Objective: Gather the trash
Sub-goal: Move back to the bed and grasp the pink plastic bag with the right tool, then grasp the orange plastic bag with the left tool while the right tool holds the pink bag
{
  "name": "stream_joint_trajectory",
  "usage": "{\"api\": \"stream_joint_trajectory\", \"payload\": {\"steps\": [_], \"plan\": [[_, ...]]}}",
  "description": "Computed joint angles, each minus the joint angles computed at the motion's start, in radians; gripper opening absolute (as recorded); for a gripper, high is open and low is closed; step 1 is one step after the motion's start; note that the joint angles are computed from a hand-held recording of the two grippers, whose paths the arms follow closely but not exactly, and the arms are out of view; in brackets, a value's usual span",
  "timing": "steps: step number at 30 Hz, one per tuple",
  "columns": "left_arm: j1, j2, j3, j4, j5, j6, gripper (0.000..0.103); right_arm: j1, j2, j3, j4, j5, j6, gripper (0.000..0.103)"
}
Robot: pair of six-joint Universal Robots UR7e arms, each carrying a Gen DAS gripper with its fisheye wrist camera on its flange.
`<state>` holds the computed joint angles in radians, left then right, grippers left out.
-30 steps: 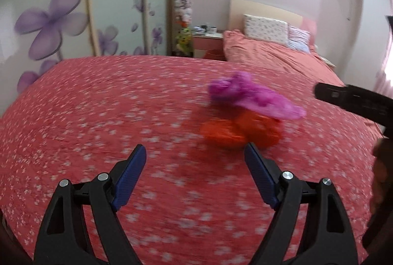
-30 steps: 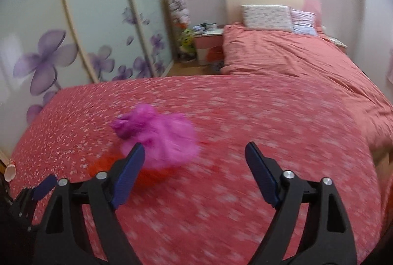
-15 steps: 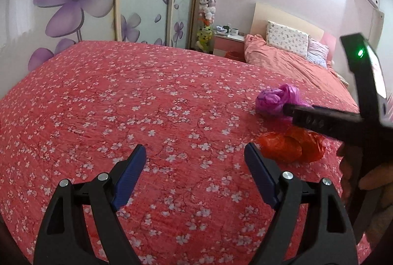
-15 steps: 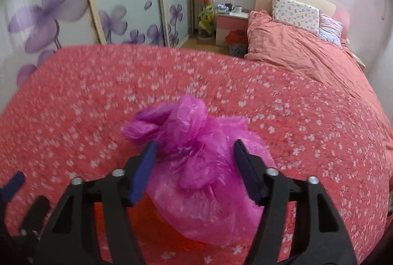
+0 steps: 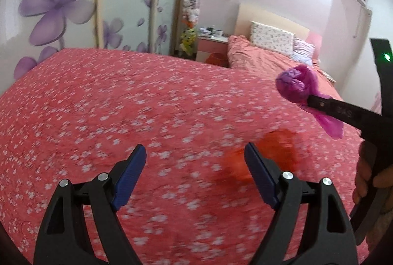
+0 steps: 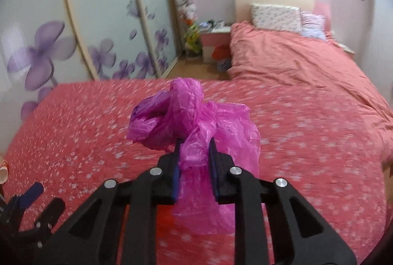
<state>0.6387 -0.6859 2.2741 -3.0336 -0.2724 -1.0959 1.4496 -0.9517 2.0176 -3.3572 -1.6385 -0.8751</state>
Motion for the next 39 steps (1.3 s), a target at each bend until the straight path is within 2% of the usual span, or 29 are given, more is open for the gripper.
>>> {"api": "stream_joint_trajectory", "payload": {"steps": [4, 5, 11, 16, 18, 21, 23, 27, 28, 36, 39], "plan": [[0.016, 0.085, -0.093, -0.199, -0.021, 0.276, 0.089, -0.058, -0.064, 0.034, -0.052, 0.023, -0.038, 0.020], [0.024, 0.097, -0.118, -0.205, -0.029, 0.311, 0.089, -0.078, -0.081, 0.041, -0.064, 0.030, -0.044, 0.020], [0.081, 0.138, -0.230, -0.152, -0.106, 0.375, 0.089, -0.171, -0.152, 0.035, -0.013, 0.056, -0.023, 0.020], [0.110, 0.159, -0.268, -0.086, -0.148, 0.347, 0.088, -0.236, -0.189, 0.040, 0.003, 0.086, -0.027, 0.021], [0.115, 0.169, -0.275, -0.085, -0.174, 0.340, 0.085, -0.250, -0.192, 0.042, 0.003, 0.089, -0.033, 0.021], [0.113, 0.183, -0.281, -0.110, -0.200, 0.347, 0.072, -0.276, -0.209, 0.044, 0.011, 0.099, -0.043, 0.021], [0.104, 0.192, -0.286, -0.128, -0.194, 0.360, 0.060, -0.289, -0.222, 0.054, 0.002, 0.110, -0.051, 0.021], [0.084, 0.201, -0.296, -0.112, -0.179, 0.359, 0.048, -0.311, -0.250, 0.074, -0.009, 0.135, -0.057, 0.021], [0.080, 0.204, -0.299, -0.100, -0.173, 0.355, 0.042, -0.319, -0.260, 0.078, -0.006, 0.144, -0.056, 0.021], [0.060, 0.232, -0.338, -0.036, -0.159, 0.345, 0.035, -0.378, -0.332, 0.111, 0.016, 0.188, -0.064, 0.021], [0.045, 0.240, -0.347, -0.058, -0.176, 0.349, 0.034, -0.400, -0.359, 0.128, 0.017, 0.206, -0.072, 0.021]]}}
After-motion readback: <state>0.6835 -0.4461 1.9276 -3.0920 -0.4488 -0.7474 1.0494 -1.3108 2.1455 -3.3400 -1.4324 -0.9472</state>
